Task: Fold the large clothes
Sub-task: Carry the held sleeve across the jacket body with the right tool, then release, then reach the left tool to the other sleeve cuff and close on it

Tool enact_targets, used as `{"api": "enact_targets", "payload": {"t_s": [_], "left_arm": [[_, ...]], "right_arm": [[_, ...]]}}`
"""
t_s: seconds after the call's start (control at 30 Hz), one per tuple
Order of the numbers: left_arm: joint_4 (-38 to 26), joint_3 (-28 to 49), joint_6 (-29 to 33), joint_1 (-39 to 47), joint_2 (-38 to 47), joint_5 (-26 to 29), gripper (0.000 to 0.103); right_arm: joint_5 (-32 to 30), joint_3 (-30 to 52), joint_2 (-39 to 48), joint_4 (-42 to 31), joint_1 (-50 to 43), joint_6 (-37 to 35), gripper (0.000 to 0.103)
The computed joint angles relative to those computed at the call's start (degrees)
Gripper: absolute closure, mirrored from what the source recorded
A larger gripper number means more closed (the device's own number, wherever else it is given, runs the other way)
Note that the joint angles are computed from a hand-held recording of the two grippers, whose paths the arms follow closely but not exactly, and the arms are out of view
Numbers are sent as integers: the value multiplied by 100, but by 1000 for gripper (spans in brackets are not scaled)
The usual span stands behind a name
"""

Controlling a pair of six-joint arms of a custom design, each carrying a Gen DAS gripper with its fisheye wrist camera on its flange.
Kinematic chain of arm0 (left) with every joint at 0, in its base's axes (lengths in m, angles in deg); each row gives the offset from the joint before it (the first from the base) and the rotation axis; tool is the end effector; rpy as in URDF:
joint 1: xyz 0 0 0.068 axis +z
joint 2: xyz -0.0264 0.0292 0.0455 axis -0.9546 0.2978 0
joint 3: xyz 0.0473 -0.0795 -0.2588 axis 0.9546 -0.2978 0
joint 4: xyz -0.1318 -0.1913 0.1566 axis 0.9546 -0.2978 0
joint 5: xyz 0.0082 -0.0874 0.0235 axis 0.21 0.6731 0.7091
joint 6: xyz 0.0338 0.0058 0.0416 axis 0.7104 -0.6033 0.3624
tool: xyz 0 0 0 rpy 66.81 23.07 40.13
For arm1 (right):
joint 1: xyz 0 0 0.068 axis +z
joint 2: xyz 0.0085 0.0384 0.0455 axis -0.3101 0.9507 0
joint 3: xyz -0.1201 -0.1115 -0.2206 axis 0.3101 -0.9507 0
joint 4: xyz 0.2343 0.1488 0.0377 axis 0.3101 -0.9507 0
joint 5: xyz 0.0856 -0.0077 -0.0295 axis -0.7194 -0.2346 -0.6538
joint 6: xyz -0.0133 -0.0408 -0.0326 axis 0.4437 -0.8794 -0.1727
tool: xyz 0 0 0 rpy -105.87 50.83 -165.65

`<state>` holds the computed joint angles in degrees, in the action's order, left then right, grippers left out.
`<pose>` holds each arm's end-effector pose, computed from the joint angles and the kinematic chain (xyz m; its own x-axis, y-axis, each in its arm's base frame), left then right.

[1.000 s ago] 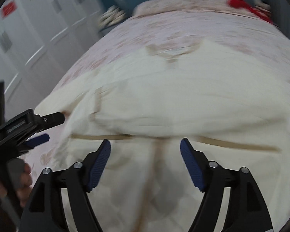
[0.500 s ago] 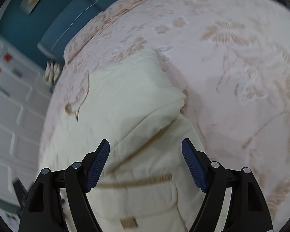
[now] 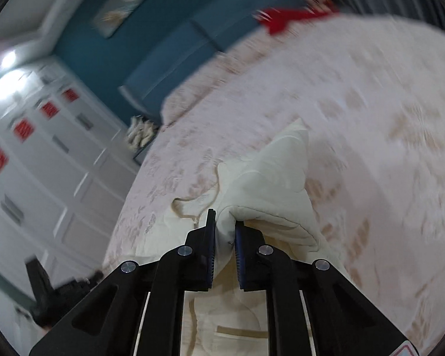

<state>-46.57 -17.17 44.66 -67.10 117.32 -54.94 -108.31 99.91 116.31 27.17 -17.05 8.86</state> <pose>0.1613 0.0132 0.2571 -0.5974 -0.5554 -0.5785 -0.3952 0.8316 -0.3902 0.2382 0.0229 0.2401 -0.7261 0.2675 -0.6335 -0.1968 0.8019 0.5642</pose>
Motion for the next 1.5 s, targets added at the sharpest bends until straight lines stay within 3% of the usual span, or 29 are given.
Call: {"api": "enact_targets", "payload": {"t_s": [0.07,0.13,0.2,0.27,0.37,0.43,0.5,0.6,0.73,0.87,1.0,1.1,1.23,1.4,1.5], "left_arm": [[37,-276,132,51,53,-162,89],[282,-744,143,41,369,-240,89],[617,-1147,99,-139,878,-346,89],[1003,-1553,-67,-433,965,-633,89],[936,-1555,-203,-786,828,-1090,87],[672,-1405,-213,-925,847,-1301,76],[335,-1256,-414,-1177,696,-1653,37],[-462,-787,-906,-1716,181,-2532,16],[-625,-254,-1080,-2138,497,-2959,15],[-219,-117,-1185,-2634,1516,-3280,15],[316,-217,-1192,-2747,2435,-3307,15],[597,-334,-1238,-2674,2896,-3100,15],[907,-631,-1326,-2592,2922,-2958,14],[1029,-765,-1356,-2596,2909,-2967,9],[975,-829,-1327,-2590,2724,-2912,9]], "right_arm": [[740,11,378,-142,388,-426,91],[1613,-34,1320,-163,733,-675,91],[1749,-156,1936,47,718,-729,91],[1632,-414,1807,388,617,-656,90],[1754,-268,1556,-56,611,-624,77],[2067,-207,1152,-392,653,-685,71],[2463,-210,760,-656,717,-727,69],[2979,8,311,-1037,892,-774,67],[3312,340,381,-1082,1306,-877,67],[3916,358,919,-733,1850,-1141,67],[4288,135,1678,-206,1726,-1388,67],[3878,16,1965,-48,1314,-1459,69],[3608,-100,1460,-136,1057,-1192,69],[3668,-246,2053,358,1132,-1423,63],[3914,120,2050,-239,1279,-1128,63]]}}
